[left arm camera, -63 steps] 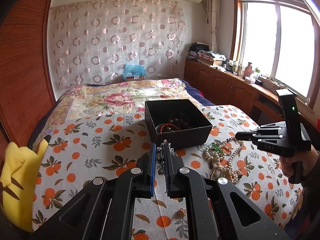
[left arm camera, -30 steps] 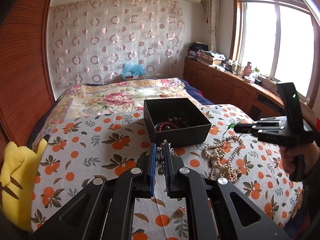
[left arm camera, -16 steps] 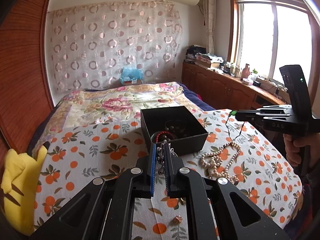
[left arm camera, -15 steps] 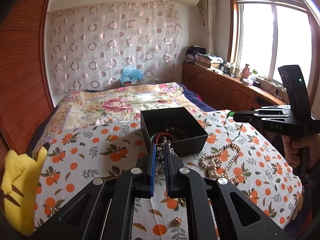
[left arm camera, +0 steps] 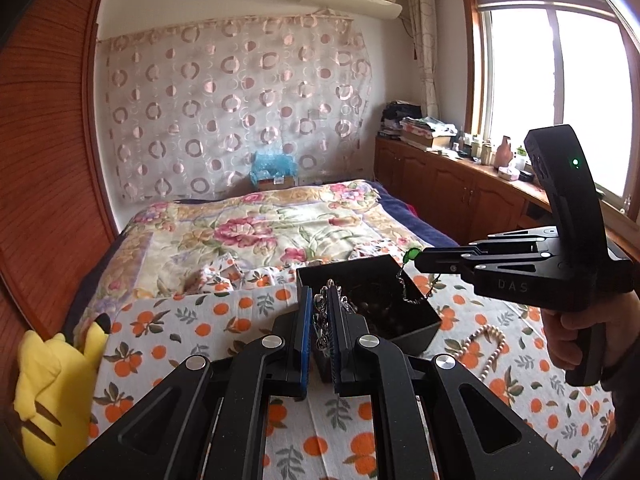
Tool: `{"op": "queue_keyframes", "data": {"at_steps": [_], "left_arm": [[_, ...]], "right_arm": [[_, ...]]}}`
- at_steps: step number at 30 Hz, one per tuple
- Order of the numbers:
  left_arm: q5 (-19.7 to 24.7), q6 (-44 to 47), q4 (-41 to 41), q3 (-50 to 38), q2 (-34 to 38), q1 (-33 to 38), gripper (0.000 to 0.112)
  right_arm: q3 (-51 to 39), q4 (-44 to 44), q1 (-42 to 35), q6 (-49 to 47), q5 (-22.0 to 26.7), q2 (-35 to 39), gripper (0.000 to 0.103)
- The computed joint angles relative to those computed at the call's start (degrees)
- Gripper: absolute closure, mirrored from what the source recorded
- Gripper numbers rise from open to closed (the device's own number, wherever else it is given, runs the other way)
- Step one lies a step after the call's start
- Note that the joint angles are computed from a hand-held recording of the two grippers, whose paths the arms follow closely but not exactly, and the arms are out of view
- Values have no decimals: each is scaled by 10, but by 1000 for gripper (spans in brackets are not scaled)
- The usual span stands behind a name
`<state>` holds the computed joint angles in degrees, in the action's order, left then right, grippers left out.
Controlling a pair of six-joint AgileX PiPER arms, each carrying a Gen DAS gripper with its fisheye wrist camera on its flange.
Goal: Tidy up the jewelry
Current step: 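Carry the green pendant necklace to the black box with the right while the left carries the comb, then open both grippers over the black box to drop the comb and necklace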
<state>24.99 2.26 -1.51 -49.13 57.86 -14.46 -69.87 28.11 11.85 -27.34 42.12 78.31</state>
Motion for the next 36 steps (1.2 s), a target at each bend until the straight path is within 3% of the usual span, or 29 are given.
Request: {"op": "queue_keyframes", "data": {"at_steps": [3, 6, 11, 22, 27, 33, 36], "left_arm": [[-7, -4, 1, -11, 22, 5, 106], [-14, -18, 16, -22, 45, 4, 106], [-25, -42, 37, -47, 87, 0, 106], [-39, -276, 246, -96, 188, -54, 106], [-31, -268, 229, -119, 223, -59, 105], [-26, -278, 252, -91, 196, -73, 91], [-24, -250, 230, -60, 159, -78, 85]], "right_arm": [[-6, 0, 0, 5, -5, 17, 92], [9, 16, -12, -7, -9, 13, 85], [57, 35, -40, -43, -13, -15, 84], [176, 109, -133, -175, -3, -81, 84], [204, 128, -169, -220, 8, -97, 84], [228, 118, -198, -243, -2, -104, 82], [236, 113, -216, -255, -2, -107, 67]]}}
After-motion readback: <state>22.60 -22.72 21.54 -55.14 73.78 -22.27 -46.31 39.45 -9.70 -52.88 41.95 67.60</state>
